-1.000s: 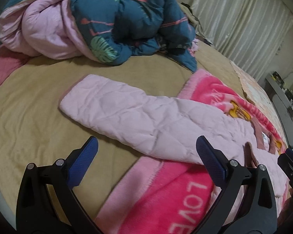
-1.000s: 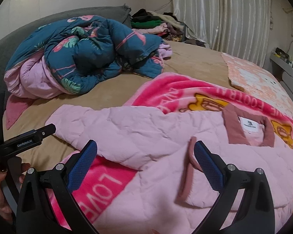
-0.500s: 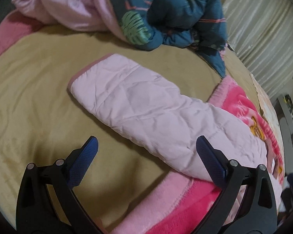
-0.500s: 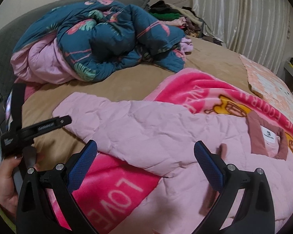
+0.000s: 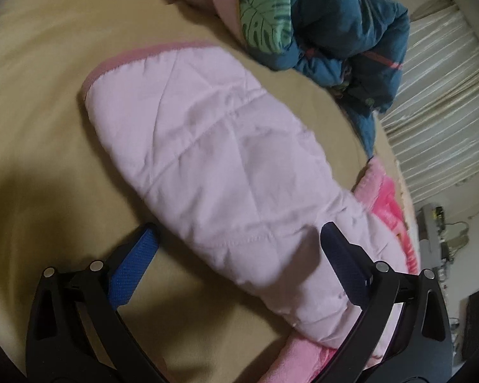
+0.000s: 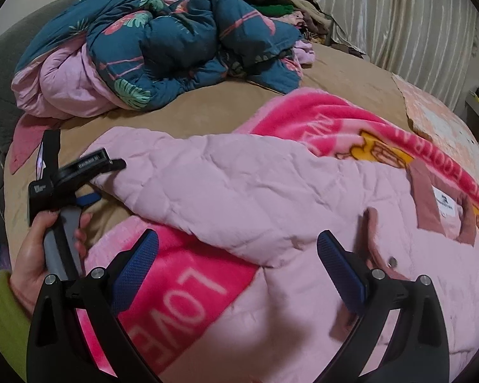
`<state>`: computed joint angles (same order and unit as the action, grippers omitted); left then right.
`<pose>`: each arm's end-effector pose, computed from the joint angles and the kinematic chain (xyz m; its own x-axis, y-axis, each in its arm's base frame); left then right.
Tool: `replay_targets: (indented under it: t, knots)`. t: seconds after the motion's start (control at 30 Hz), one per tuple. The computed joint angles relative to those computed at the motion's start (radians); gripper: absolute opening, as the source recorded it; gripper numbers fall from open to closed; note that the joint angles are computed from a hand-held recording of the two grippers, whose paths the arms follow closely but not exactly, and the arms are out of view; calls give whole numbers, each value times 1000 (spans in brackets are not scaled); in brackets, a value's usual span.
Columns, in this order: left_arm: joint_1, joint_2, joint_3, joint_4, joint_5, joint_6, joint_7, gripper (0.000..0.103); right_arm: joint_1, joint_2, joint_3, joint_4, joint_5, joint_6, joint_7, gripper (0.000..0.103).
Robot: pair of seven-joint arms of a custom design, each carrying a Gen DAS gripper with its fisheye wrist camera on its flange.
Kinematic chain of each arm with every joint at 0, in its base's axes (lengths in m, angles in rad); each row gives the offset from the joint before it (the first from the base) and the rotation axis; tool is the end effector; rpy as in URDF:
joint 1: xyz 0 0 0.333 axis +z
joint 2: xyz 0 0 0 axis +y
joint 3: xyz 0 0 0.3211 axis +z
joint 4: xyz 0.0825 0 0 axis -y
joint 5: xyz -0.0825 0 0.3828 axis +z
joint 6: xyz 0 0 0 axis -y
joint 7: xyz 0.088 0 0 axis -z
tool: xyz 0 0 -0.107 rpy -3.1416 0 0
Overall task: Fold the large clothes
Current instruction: 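Close the left tool on the other sleeve cuff, then lift the held sleeve with the left tool and carry it across the jacket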
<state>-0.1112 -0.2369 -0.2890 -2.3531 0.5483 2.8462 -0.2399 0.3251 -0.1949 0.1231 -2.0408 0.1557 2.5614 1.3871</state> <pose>0.4558 -0.2309 0.5017 0.5448 -0.5753 0.6101 -0.4516 -0.8143 -0.3646 0.4912 0.2397 0.6154 0.5158 -0.8567 -0.0051 -0.6453 -0.3845 -0.6601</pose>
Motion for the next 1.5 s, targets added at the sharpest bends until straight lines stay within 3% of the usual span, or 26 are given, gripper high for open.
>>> replay_targets:
  t: [0.03,0.07,0.1,0.17,0.2,0.27,0.43,0.6,0.9,1.2,1.5]
  knots:
    - [3,-7,-2,-7,3,9,-13,93,-6,-11,-1,-13,-10,4,6,99]
    - [3,-10,-3,-8,1,4,-15,84,-12,-19,-1,-22,-21,7,14,99]
    - [-4,-9,0,-4,-7,-1,-3,62,-17,-28,-4,-32,-22,5,21,99]
    - [-7,-8,0,-4,-14,9,-1,39,-18,-40,-15,-41,5,-6,18,99]
    - [-4,-9,1,-9,-9,28,1,22,-20,-49,-20,-48,17,-10,16,99]
    - [19,-16,-26,9,45,13,-20,13,-28,-70,-19,-66,17,-6,23,99]
    - [20,-58,-50,71,112,-86,-28,10,-47,-129,-28,-110,29,1,16,99]
    - [23,-94,-68,134,181,-114,-24,10,-53,-183,-61,-139,107,-33,8,99]
    - [5,-76,-131,293,319,-188,-14,9,-109,-278,-74,-203,124,-42,26,99]
    - [-73,16,-153,454,458,-190,16,9,-162,-367,-104,-263,138,-43,34,99]
    - [-219,180,-147,645,572,-217,103,9,-221,-443,-131,-302,144,-48,41,99]
